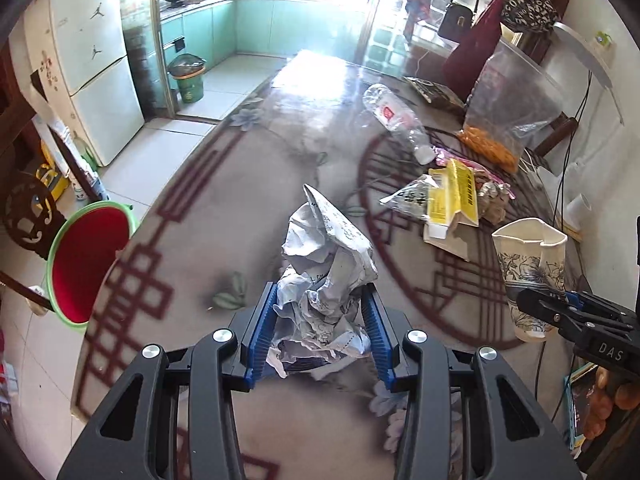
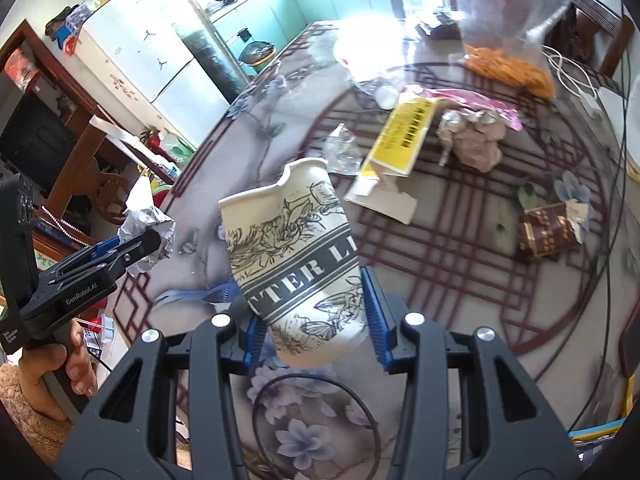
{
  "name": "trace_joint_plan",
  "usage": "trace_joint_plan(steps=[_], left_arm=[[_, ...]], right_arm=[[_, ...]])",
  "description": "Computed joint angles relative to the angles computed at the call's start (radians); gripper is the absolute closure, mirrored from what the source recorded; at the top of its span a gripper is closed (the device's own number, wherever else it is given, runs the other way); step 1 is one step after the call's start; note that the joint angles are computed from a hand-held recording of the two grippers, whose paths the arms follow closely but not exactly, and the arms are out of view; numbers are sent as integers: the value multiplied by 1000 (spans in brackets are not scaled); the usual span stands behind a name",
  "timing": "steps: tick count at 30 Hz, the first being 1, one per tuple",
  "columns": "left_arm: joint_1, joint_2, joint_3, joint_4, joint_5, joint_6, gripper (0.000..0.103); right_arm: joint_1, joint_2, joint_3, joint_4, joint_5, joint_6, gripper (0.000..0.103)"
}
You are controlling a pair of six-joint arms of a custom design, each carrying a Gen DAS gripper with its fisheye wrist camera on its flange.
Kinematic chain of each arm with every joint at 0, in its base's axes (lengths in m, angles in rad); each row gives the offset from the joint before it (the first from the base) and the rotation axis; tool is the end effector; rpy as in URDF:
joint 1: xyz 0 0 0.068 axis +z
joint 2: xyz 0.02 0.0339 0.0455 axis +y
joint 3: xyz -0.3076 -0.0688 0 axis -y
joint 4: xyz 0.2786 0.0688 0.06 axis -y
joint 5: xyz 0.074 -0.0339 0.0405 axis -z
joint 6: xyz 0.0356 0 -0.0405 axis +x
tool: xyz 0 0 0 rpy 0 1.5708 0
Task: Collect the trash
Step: 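Carry the foil and paper cup over the red bin and release both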
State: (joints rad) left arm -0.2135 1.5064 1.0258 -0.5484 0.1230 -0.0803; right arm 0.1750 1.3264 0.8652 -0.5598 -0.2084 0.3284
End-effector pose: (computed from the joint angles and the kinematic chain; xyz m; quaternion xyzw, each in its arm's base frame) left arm 0.3229 -0.0745 0.2512 0.0804 0.9585 -0.0977 0.2555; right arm 0.2731 0.0558 0.2489 0.0452 0.9566 0.1642 0.2365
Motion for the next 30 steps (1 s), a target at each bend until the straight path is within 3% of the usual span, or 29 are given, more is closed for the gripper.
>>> trace_joint_plan(steps=[14,30], left_arm=[[287,18,5,-10,160,178,63],[637,242,212,-84,264,440,63]], right_arm=[[251,157,159,4,152,157,61],[528,472,509,-42,300,355,61]])
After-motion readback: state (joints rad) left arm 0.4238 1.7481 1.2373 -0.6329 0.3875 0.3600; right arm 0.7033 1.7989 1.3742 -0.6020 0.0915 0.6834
